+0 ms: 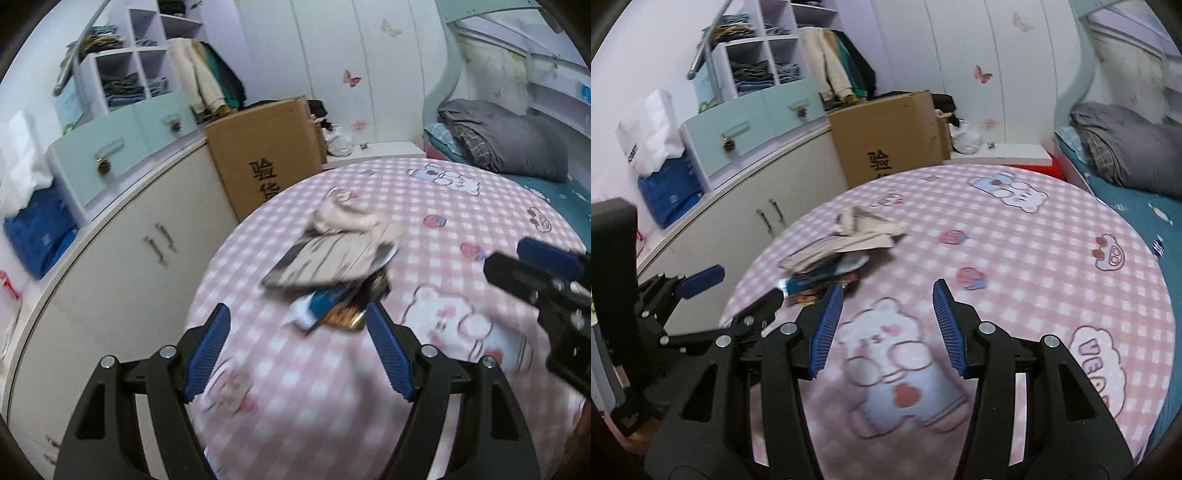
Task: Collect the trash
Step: 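Move both grippers back over the table toward the remaining trash, then grasp the beige paper with the left gripper while the right grasps the newspaper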
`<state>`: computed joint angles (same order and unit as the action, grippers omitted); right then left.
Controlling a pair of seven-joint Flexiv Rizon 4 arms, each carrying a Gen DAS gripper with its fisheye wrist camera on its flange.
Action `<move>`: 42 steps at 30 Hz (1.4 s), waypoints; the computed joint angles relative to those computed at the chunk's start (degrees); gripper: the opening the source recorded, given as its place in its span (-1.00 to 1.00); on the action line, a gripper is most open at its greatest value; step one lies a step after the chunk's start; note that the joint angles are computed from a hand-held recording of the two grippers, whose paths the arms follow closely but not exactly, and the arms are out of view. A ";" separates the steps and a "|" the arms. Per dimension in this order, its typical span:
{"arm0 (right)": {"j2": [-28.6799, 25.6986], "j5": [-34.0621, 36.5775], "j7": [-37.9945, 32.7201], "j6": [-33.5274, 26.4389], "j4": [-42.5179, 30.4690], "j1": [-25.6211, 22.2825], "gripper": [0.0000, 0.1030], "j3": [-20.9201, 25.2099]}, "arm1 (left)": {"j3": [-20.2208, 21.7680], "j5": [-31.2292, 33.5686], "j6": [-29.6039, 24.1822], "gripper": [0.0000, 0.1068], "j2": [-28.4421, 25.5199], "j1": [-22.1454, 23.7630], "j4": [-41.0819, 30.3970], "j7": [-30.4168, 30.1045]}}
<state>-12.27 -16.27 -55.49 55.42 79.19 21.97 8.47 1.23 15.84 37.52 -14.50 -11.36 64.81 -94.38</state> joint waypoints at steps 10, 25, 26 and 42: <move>-3.39 7.22 -5.23 -2.60 -4.58 -2.10 -0.02 0.59 | -0.77 -4.71 -2.04 -0.39 -8.18 0.10 -8.99 3.83; -11.01 17.77 -7.88 -9.37 -17.80 -0.93 0.06 2.72 | 0.90 -13.49 12.47 -0.99 0.99 5.09 5.74 -3.97; -11.88 19.01 -7.94 -9.96 -19.24 -1.05 0.06 3.06 | 0.85 -13.57 12.96 -0.99 1.49 5.36 6.48 -4.07; -16.70 17.50 -5.36 -10.58 -26.33 2.08 -0.89 0.74 | 0.02 -19.94 16.93 -1.00 6.67 8.80 14.45 -2.07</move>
